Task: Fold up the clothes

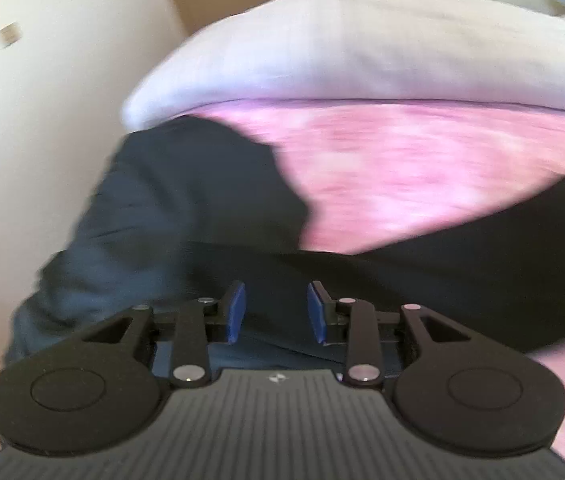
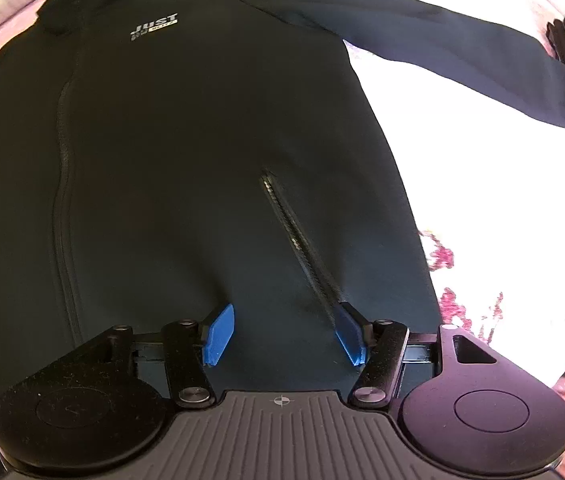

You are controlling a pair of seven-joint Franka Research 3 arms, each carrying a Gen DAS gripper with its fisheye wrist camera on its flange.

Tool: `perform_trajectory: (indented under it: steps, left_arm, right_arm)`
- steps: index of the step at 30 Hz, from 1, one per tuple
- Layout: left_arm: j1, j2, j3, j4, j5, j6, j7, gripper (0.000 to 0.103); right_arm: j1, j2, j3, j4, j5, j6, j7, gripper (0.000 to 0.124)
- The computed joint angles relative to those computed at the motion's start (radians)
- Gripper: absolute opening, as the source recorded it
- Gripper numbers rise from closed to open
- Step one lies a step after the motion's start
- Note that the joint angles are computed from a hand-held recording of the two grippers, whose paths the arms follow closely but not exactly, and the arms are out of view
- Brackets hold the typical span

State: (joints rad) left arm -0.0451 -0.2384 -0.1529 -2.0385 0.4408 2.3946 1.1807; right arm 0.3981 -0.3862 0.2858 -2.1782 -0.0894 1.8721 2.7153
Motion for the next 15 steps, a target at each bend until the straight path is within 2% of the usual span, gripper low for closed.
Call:
perform_trajectory:
  steps: [5, 7, 12, 14, 15]
  left_arm:
    - [-0.146, -0.125, -0.018, -0.127, -0.234, -0.043, 0.133, 0.034]
    - [-0.211, -0.168, -0.03, -0.172, -0.317, -0.072, 0.166, 0.034]
    - [-0.336, -0.267, -0.109, -0.262, -0.4, -0.168, 0.119, 0.035]
    - [-0.375, -0.282, -0.153, -0.261, -0.403, -0.241, 0.058, 0.035]
    - [-0.395, -0.284, -0.17, -0.251, -0.408, -0.291, 0.028, 0.036]
  right_arm:
    - [0.027, -0.106, -0.023, -0.113, 0.065, 0.042, -0.106, 0.062]
    - [0.035, -0.181, -0.029, -0.189, 0.089, 0.111, -0.161, 0.062]
    - [0.076, -0.322, -0.044, -0.314, 0.14, 0.206, -0.406, 0.062]
    - [0.097, -0.377, -0.045, -0.348, 0.147, 0.215, -0.521, 0.064]
    - [0.104, -0.395, -0.045, -0.349, 0.153, 0.175, -0.566, 0.068]
